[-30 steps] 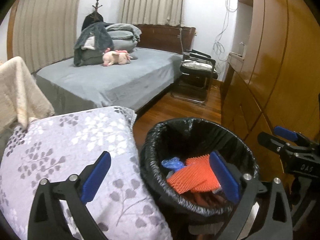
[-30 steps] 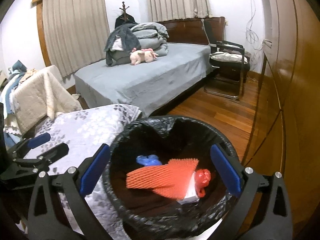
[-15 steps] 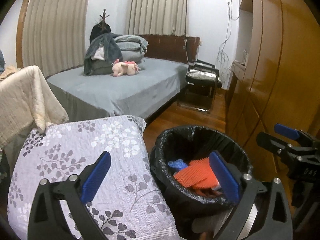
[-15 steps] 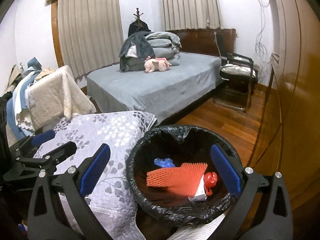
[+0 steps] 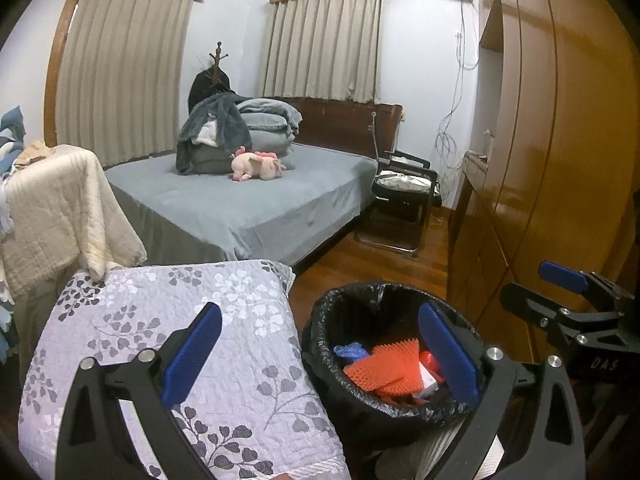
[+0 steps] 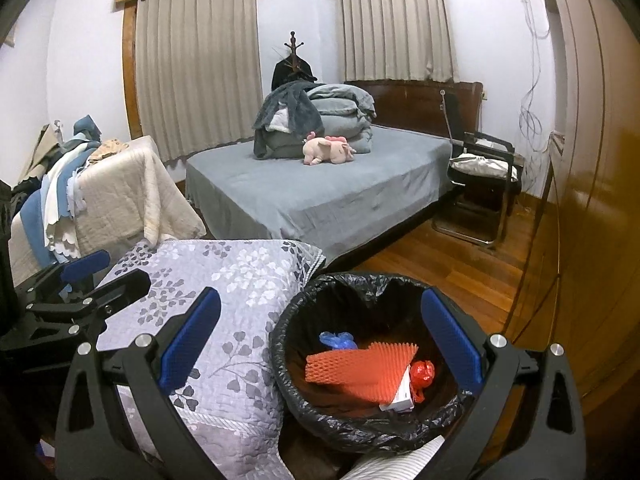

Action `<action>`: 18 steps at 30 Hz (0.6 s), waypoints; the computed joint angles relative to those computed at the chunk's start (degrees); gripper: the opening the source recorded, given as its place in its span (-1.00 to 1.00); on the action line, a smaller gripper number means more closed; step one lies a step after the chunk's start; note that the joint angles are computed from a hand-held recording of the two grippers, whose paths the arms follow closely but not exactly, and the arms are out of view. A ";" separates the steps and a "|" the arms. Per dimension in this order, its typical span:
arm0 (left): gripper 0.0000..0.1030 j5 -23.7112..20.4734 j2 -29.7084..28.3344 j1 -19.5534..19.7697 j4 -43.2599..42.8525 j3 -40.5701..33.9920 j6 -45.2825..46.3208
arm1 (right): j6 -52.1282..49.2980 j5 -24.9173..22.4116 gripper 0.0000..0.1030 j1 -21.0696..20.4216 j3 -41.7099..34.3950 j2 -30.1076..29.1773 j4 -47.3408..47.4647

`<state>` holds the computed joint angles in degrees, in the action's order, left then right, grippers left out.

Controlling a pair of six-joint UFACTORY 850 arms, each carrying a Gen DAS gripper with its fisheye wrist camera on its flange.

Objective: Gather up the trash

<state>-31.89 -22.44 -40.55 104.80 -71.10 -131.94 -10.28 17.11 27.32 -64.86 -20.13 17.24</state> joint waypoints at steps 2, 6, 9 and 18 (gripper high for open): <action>0.88 -0.45 0.53 -0.17 0.22 0.54 -0.59 | -0.69 0.26 0.89 0.25 0.17 0.26 0.48; 0.88 -1.15 1.26 -0.47 0.54 1.27 -1.35 | -1.83 0.56 0.89 0.49 0.35 0.70 0.93; 0.88 -1.50 1.61 -0.57 0.86 1.75 -1.93 | -2.52 0.50 0.89 0.68 0.28 0.73 1.49; 0.88 -2.41 2.37 -0.74 0.82 2.62 -1.90 | -2.30 0.52 0.89 0.98 0.15 0.63 0.98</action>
